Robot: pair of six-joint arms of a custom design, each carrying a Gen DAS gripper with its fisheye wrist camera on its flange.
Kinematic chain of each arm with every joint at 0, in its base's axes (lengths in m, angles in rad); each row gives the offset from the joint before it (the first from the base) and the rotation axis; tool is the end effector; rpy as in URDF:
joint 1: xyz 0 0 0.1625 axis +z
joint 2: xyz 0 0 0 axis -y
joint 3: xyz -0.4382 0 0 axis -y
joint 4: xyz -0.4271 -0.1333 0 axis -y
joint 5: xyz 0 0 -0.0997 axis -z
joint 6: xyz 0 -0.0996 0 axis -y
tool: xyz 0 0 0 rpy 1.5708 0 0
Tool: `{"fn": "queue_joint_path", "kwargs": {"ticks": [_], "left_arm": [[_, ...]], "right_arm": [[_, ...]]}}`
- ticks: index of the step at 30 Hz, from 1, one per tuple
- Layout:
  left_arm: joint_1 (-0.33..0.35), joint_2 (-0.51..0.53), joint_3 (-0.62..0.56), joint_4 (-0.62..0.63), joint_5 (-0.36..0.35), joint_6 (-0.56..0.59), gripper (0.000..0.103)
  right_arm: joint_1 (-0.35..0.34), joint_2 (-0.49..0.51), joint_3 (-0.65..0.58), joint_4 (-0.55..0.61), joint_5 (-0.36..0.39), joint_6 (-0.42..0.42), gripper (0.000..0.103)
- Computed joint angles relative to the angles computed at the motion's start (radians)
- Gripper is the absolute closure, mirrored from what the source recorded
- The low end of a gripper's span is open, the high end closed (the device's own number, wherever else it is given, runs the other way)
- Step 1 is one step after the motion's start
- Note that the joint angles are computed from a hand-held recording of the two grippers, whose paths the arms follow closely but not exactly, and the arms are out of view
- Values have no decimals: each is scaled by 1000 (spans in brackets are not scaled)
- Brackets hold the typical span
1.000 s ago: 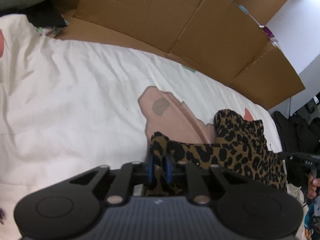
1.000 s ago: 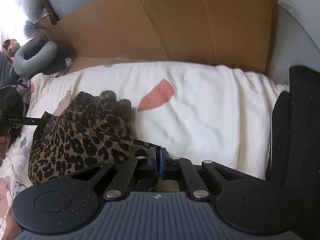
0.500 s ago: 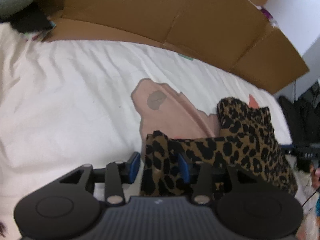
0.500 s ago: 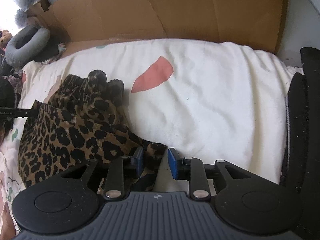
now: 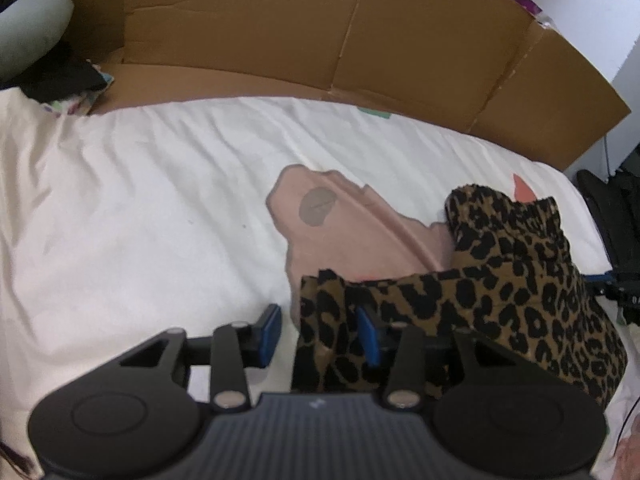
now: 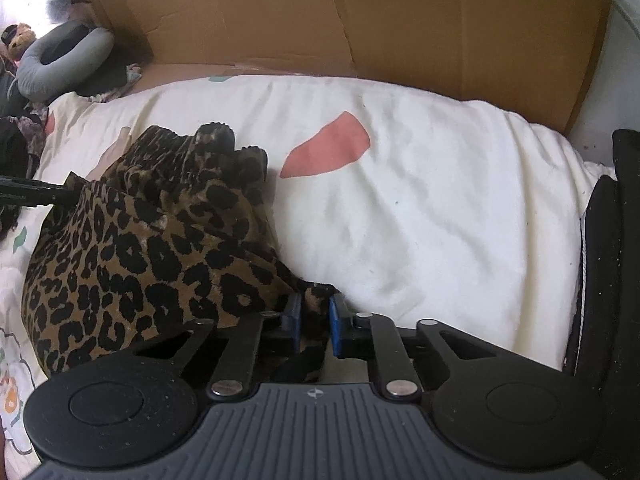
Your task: Fold clothes
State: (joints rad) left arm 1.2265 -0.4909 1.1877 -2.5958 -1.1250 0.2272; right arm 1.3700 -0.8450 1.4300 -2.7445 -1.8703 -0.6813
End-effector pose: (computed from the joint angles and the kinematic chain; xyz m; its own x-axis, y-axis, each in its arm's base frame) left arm -0.1167 -0.8477 0.0420 -0.8012 0.3700 -0.4703 0.5132 0.8290 -0.2221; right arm -0.0543 -0.7877 0.2306 -0.8064 -0.2405 0.5403 -0.4403 0.8541 -0.2768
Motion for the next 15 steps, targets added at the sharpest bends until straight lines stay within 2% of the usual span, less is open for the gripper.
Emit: {"fn": "queue_joint_path", "kwargs": {"ticks": [1, 3, 8, 15], "left_arm": [[0, 2, -1, -1, -3, 2, 61], [2, 4, -6, 11, -25, 4, 88], [-3, 0, -3, 12, -30, 9, 94], [-21, -48, 60, -79, -35, 7, 94]], "right_arm": [[-1, -3, 2, -2, 2, 3, 94], [-1, -9, 7, -8, 6, 3, 95], [-1, -28, 24, -33, 16, 15, 95], [4, -59, 56, -78, 42, 22, 96]]}}
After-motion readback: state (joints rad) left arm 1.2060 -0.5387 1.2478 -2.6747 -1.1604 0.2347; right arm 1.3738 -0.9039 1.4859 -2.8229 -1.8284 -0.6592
